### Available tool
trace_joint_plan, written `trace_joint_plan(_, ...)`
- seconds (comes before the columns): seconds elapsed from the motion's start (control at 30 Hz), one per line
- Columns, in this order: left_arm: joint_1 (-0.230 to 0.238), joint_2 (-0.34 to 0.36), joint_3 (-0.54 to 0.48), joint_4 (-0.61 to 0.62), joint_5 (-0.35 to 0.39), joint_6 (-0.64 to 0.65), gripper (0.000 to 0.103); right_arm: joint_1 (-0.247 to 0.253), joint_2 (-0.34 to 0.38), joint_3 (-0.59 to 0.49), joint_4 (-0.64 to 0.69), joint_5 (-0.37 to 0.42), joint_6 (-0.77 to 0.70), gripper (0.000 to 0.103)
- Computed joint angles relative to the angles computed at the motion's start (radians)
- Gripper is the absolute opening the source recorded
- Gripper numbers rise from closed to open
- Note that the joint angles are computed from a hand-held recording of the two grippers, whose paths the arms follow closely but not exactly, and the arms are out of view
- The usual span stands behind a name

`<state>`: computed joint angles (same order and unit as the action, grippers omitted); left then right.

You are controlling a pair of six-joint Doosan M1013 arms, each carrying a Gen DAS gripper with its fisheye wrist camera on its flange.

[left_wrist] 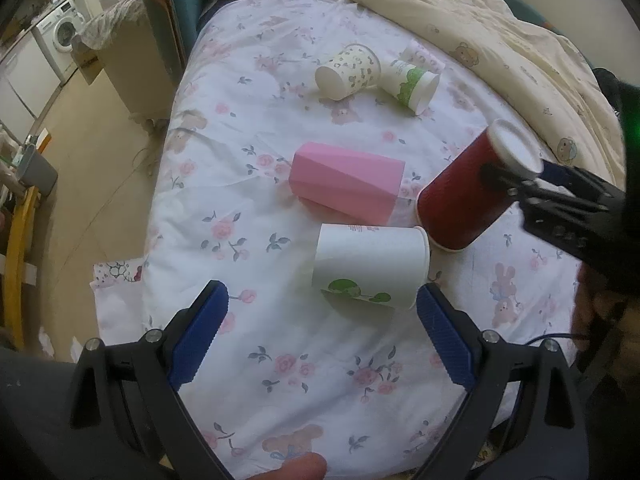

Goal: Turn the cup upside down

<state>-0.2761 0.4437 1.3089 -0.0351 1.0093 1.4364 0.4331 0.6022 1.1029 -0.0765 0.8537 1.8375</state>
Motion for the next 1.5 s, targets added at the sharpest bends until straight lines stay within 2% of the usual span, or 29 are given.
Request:
trace_joint_plan(0.2, -0.001, 0.001, 0.000, 0.006, -0.003, -0.002, 0.094, 0.013, 0.020, -0.014, -0.042, -0.002, -0.023, 0.068)
trace_joint_plan(0.33, -0.006, 0.001, 0.002, 0.004, -0.001, 0.002, 0.094, 0.008, 0.015, -0.002, -0.015, -0.019, -0.008, 0.071)
trace_joint_plan(0.4, -0.009, -0.003, 0.005, 0.008, -0.007, 0.011, 0.096, 0.012, 0.013, -0.001, -0.042, -0.013, 0.015, 0.088)
trace_joint_plan(0.47, -0.010, -0.007, 0.010, 0.007, -0.016, 0.015, 0.100, 0.012, 0.001, 0.015, -0.042, -0.042, 0.024, 0.098)
trace_joint_plan(0.6, -0.008, -0.020, 0.020, -0.004, -0.041, 0.013, 0.102, 0.000, -0.023, 0.039, 0.020, -0.063, 0.007, 0.099)
trace_joint_plan(0.7, -0.006, -0.036, 0.035, -0.014, -0.074, 0.017, 0.102, -0.011, -0.050, 0.065, 0.042, -0.070, 0.068, 0.099)
trace_joint_plan(0.83, -0.004, -0.063, 0.060, -0.036, -0.128, 0.036, 0.103, -0.011, -0.111, 0.122, 0.026, -0.118, 0.148, 0.099)
trace_joint_plan(0.97, -0.011, -0.098, 0.096, 0.003, -0.196, 0.019, 0.103, -0.004, -0.173, 0.186, 0.022, -0.153, 0.241, 0.100)
trace_joint_plan(1.0, -0.012, -0.107, 0.105, 0.010, -0.212, 0.015, 0.103, 0.004, -0.190, 0.204, -0.012, -0.155, 0.294, 0.100)
trace_joint_plan(1.1, -0.007, -0.125, 0.123, 0.007, -0.223, -0.010, 0.103, 0.044, -0.215, 0.222, -0.208, -0.091, 0.487, 0.100)
trace_joint_plan(1.17, -0.014, -0.143, 0.146, 0.054, -0.257, -0.038, 0.103, 0.061, -0.227, 0.236, -0.269, -0.071, 0.532, 0.100)
trace_joint_plan(1.33, -0.030, -0.180, 0.197, 0.125, -0.338, -0.085, 0.103, 0.093, -0.259, 0.294, -0.358, -0.093, 0.644, 0.100)
trace_joint_plan(1.5, -0.032, -0.173, 0.200, 0.155, -0.330, -0.134, 0.103, 0.118, -0.262, 0.330, -0.463, -0.120, 0.730, 0.100)
